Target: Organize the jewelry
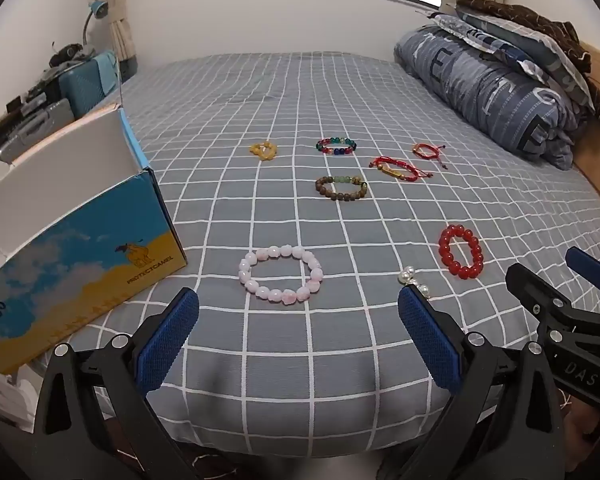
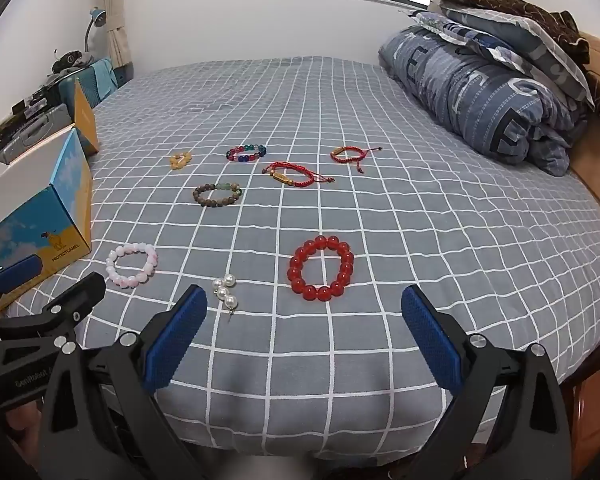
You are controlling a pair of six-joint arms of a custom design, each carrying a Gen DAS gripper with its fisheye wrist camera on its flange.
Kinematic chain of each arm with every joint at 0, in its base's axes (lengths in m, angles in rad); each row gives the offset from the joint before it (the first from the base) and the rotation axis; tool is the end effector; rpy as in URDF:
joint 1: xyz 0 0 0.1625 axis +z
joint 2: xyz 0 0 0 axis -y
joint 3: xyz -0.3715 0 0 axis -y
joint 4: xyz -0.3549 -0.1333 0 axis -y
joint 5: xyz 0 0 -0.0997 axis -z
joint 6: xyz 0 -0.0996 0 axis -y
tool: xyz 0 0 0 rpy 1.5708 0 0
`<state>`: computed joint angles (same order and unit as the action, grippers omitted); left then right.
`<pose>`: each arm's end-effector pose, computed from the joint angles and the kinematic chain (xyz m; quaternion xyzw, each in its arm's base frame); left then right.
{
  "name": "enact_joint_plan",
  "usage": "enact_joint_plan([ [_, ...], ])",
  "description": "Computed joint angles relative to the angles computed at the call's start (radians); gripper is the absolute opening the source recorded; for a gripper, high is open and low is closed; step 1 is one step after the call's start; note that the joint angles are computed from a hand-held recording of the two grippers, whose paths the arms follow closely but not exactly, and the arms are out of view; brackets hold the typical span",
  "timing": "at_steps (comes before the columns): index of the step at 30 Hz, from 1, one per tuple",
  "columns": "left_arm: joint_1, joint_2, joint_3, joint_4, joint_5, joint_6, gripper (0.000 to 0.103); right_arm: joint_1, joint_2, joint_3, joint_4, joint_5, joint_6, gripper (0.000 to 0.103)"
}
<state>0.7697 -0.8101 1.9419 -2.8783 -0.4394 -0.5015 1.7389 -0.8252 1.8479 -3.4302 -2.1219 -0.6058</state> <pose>-0.2126 -0.5171 0.0861 0.0790 0.8386 -0.3826 0.3797 0.1748 -0.5452 0.1497 0.2295 -0.8560 0.3276 0.3276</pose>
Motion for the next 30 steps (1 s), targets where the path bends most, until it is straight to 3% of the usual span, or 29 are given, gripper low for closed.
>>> enact_joint_plan([
  [7, 0.005, -0.018, 0.024, -0.016, -0.014, -0.001, 0.098, -0.003, -0.013, 0.001, 0.028, 0.0, 0.013, 0.094],
  [12, 0.007, -0.008, -0.002, 0.042, -0.001, -0.027, 0.098, 0.009, -0.019, 0.0, 0.046, 0.016, 0.015, 0.094],
  [30, 0.001, -0.013, -0.002, 0.081, 0.019, -0.054, 0.098, 0.003, -0.008, 0.013, 0.014, 0.026, 0.009, 0.094],
])
